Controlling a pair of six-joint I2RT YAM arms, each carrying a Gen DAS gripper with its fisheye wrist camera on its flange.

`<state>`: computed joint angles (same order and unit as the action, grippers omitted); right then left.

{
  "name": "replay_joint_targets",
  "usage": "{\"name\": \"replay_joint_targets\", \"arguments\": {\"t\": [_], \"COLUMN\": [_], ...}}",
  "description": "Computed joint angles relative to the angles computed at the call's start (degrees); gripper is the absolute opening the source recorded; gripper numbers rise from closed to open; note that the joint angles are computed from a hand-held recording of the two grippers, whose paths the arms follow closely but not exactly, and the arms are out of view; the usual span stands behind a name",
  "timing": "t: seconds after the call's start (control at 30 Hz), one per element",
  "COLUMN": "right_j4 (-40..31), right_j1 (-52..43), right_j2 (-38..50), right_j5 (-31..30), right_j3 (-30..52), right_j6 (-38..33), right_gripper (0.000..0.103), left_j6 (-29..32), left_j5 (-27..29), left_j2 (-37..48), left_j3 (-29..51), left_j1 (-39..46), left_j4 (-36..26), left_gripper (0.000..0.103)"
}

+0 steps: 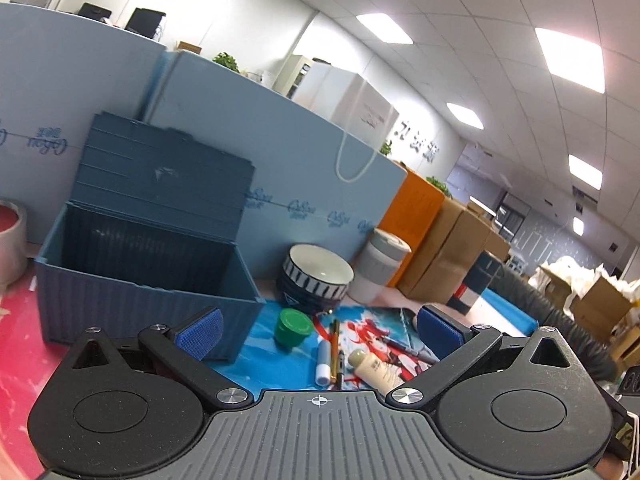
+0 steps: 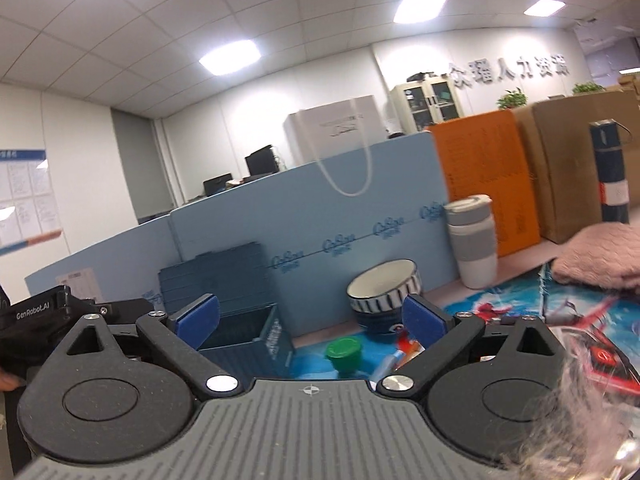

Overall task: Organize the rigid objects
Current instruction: 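Withdraw the right tool from the box back over the desk mat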

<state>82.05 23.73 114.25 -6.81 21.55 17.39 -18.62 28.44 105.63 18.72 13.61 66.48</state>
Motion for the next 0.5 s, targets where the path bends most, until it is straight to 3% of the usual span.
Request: {"name": "replay_joint_targets", "arguments": {"t": [0.37,0.5], "right_j4": [2.4,0.8], "right_j1": [-7.2,-9.3], "right_j2": [7.3,8.5], "right_j5": [-2.0,-4.2], "right_j3": [1.5,1.7], "right_j6": [1.0,-1.1], "right_gripper": [0.101,0.103], "left_j6": [3.0,3.6], "left_j5": [-4.8,-3.2], "left_j2": [5.5,8.0], "left_j3": [6.5,10.1], "left_j1": [-9.3,-10.0], "left_j4": [-5.8,-10.8], "left_gripper": [0.103,0.103]}}
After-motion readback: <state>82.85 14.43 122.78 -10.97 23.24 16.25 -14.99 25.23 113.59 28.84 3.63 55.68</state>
